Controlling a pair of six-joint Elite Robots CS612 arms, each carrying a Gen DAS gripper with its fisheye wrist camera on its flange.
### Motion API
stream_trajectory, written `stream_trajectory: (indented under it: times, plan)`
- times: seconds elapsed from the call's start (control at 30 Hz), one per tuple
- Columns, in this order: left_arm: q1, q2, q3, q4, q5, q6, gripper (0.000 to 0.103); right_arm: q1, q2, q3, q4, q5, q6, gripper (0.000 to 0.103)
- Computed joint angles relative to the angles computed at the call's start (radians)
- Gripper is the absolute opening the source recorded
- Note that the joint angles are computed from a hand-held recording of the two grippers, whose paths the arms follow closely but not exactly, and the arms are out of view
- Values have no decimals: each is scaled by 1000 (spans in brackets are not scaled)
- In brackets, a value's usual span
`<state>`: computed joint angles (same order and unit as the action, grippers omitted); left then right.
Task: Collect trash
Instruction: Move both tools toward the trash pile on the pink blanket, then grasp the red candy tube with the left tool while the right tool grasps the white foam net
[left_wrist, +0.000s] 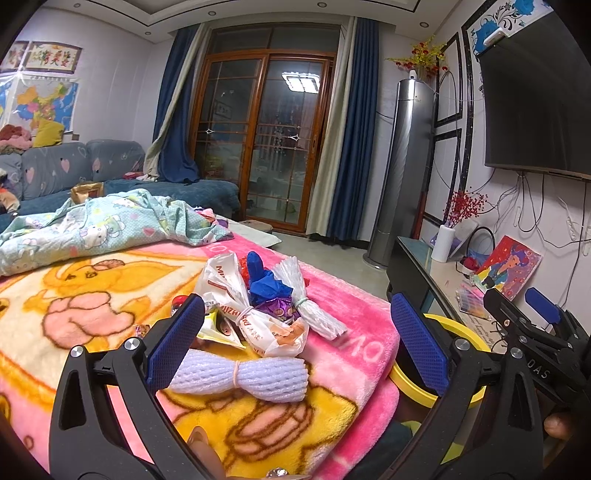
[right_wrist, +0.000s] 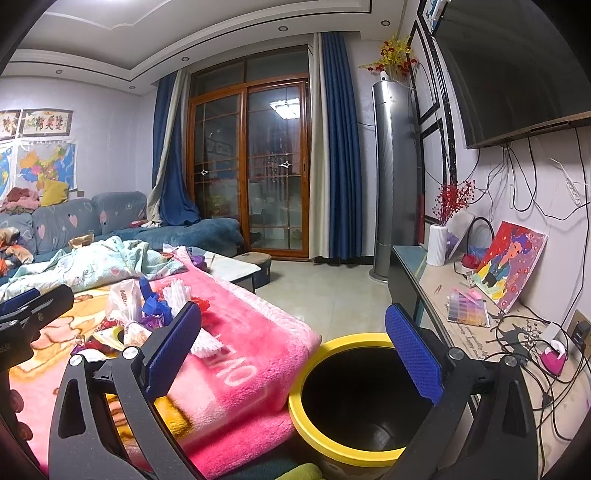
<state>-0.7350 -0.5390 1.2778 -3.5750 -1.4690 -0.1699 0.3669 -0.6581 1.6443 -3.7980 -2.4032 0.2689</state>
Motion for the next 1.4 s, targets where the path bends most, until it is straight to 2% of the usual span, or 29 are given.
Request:
stream_trajectory:
  times: [0.57, 0.97, 1.23, 1.4]
  plan:
    - [-3, -2, 8, 4, 20, -29, 92, -7, -12, 6, 51, 56, 18, 97]
    - [24, -2, -1, 20, 75, -96, 92, -17, -20, -20, 111, 291, -66, 97]
    - [42, -7, -5, 69, 145, -146, 92, -16, -8, -73, 222, 444, -106, 97]
    - [61, -6, -19, 123, 157, -176, 92, -23, -2, -106, 309, 530, -87, 97]
